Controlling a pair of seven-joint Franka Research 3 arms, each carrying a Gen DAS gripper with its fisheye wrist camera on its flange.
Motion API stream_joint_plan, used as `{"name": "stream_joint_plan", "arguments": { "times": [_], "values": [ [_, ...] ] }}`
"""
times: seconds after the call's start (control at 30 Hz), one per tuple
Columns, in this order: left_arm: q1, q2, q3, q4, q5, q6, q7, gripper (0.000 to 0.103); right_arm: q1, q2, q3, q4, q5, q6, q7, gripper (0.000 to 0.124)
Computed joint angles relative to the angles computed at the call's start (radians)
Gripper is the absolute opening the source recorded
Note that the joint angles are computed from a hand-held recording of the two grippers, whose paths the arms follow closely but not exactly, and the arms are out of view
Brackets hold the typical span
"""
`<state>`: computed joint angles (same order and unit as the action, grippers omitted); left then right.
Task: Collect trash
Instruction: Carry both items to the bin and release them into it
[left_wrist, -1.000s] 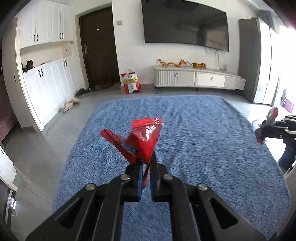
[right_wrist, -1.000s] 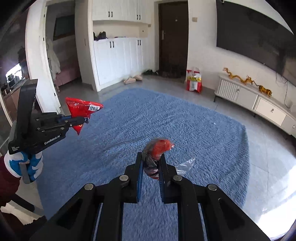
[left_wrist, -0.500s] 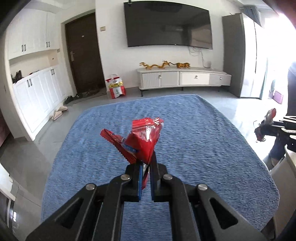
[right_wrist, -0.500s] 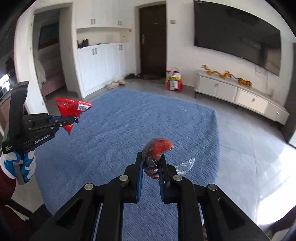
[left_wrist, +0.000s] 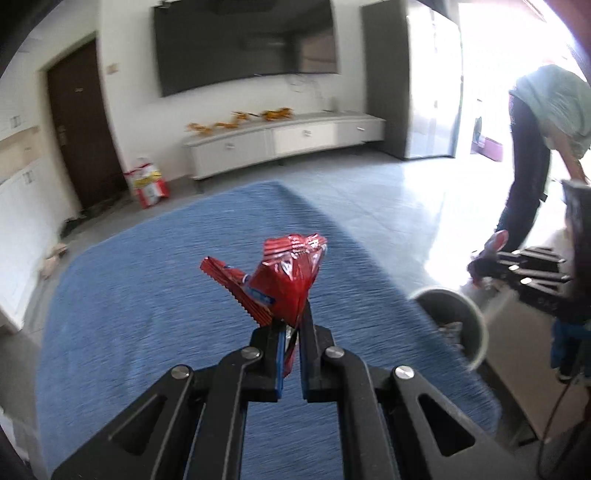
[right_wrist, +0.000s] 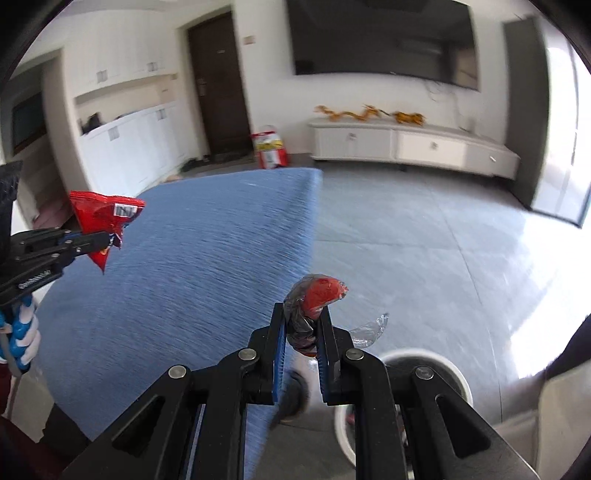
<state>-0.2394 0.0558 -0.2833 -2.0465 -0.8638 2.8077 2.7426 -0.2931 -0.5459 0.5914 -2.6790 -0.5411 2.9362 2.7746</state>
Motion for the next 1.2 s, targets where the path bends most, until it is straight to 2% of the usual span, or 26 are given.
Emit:
{"name": "stream_joint_plan", "arguments": {
  "times": [0.13,0.23,0.37,0.47,0.57,0.67,0.8,0.93,0.97,1.03,1.07,1.1,1.2],
  "values": [
    [-0.044,0.039,-0.036,0.041,0.100,-0.048,-0.072,0.006,0.013,-0.055,-0.032,-0.101,0.045,0.018,0.029,0.015],
    [-0.072,0.080,-0.062,0.075,0.188,-0.073,-0.139,0.006,0.006,-0.079,-0.034,-0.160,0.081,0.025,0.031,0.015],
    [-0.110,0.153,-0.095,0.137,0.326,-0.129,-0.258,0.006,-0.025,-0.075,-0.028,-0.226,0.135,0.079,0.024,0.015],
    [-0.138,0.224,-0.113,0.200,0.426,-0.173,-0.360,0.006,-0.062,-0.057,-0.012,-0.262,0.172,0.124,0.013,0.016],
    [-0.174,0.288,-0.117,0.249,0.546,-0.172,-0.465,0.006,-0.113,-0.026,0.011,-0.291,0.206,0.175,0.001,0.016],
    [-0.199,0.365,-0.124,0.325,0.635,-0.219,-0.559,0.007,-0.175,0.022,0.042,-0.298,0.234,0.213,-0.023,0.017],
    [-0.209,0.440,-0.147,0.391,0.693,-0.258,-0.646,0.008,-0.269,0.093,0.097,-0.294,0.264,0.253,-0.064,0.017],
    [-0.211,0.479,-0.166,0.413,0.722,-0.266,-0.685,0.008,-0.325,0.134,0.138,-0.301,0.299,0.276,-0.107,0.017],
    [-0.206,0.490,-0.176,0.428,0.720,-0.280,-0.686,0.010,-0.332,0.142,0.147,-0.299,0.311,0.273,-0.114,0.018],
    [-0.200,0.507,-0.188,0.449,0.716,-0.298,-0.687,0.018,-0.338,0.148,0.162,-0.309,0.340,0.277,-0.122,0.027],
    [-0.198,0.512,-0.192,0.456,0.712,-0.303,-0.688,0.026,-0.346,0.150,0.174,-0.311,0.354,0.277,-0.125,0.035],
    [-0.193,0.514,-0.196,0.458,0.708,-0.303,-0.687,0.034,-0.354,0.151,0.188,-0.313,0.368,0.279,-0.128,0.038],
    [-0.183,0.503,-0.200,0.445,0.703,-0.295,-0.684,0.041,-0.362,0.154,0.209,-0.318,0.406,0.280,-0.147,0.040]
  ]
}}
